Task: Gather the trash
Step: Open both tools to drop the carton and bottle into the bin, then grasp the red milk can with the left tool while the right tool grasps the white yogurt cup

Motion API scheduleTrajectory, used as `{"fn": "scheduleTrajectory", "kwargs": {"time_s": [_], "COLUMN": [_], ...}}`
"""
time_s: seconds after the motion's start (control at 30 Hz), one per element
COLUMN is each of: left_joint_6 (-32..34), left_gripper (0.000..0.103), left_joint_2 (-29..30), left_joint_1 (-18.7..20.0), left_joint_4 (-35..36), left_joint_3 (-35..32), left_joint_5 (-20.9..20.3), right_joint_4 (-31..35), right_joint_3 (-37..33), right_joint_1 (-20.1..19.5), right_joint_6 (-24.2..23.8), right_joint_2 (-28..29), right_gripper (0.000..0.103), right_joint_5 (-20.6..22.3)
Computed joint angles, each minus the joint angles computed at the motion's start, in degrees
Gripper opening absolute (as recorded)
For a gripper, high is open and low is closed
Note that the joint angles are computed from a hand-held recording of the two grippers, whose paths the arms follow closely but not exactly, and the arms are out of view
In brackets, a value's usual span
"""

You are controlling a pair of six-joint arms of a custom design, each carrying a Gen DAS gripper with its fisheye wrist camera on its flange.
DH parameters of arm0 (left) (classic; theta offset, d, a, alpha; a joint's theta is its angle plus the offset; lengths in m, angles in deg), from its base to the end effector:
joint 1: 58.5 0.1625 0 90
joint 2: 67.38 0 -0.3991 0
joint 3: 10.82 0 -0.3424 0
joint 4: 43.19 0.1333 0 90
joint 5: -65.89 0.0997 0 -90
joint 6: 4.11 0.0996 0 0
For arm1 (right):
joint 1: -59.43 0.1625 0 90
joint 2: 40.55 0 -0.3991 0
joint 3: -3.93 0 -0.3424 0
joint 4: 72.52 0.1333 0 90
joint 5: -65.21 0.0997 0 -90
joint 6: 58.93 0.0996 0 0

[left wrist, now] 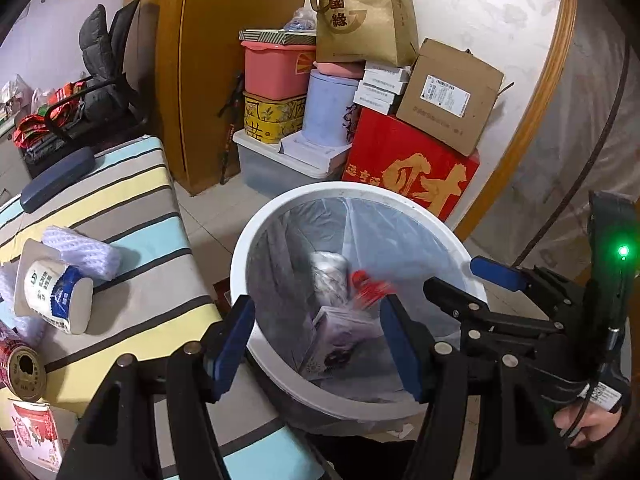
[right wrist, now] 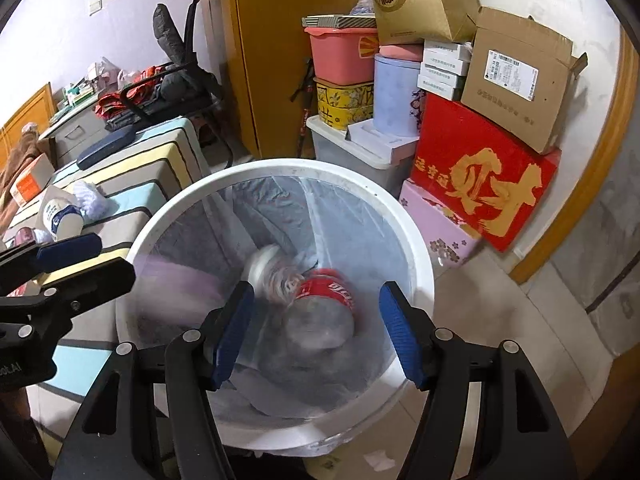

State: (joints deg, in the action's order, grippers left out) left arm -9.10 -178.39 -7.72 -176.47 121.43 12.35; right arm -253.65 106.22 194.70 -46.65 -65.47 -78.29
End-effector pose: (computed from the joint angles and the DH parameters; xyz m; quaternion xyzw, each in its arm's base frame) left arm -0.0396 -0.3530 0.3742 0.2172 0.9086 -0.2838 0.2162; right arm 0.4266 -0.3477 -0.0373 0.2000 -0.8654 0.3089 0.3402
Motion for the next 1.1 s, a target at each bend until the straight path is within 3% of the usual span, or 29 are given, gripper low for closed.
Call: {"fn": "scheduleTrajectory", "kwargs": {"time_s": [0.23,0.47,0.9,1.1], "left_joint_6": [-1.35,-4.33,-10.28,-13.76], "left_gripper": [0.067,0.067,0.067,0.067], "left_joint_2": [-3.79,-10.08,-25.02,-30.13], "left_joint_1": [-1.38,-3.13,-5.77,-6.57], "left_joint_4": [2.74,8.72,25.19,33.69], "left_joint_3": [0.52,0.07,-3.81,-7.35], "left_joint_5": [2.22,5.41,15.77,22.05], "right_joint_4": [-1.49,-4.99,-10.43,-8.57], "right_joint_3": [-0.07,-1.41,-7.38,-11.94], "right_joint_1": [0.75,2.87,6.41,7.03], "right_joint_6": [1.12,-0.64,-7.34,-10.04], "right_joint_2": [0.24,1.68,7.00,9.85], "right_gripper": [0.067,0.067,0.067,0.067], "right_joint_5": [0.42,1.42,8.41,11.44]}}
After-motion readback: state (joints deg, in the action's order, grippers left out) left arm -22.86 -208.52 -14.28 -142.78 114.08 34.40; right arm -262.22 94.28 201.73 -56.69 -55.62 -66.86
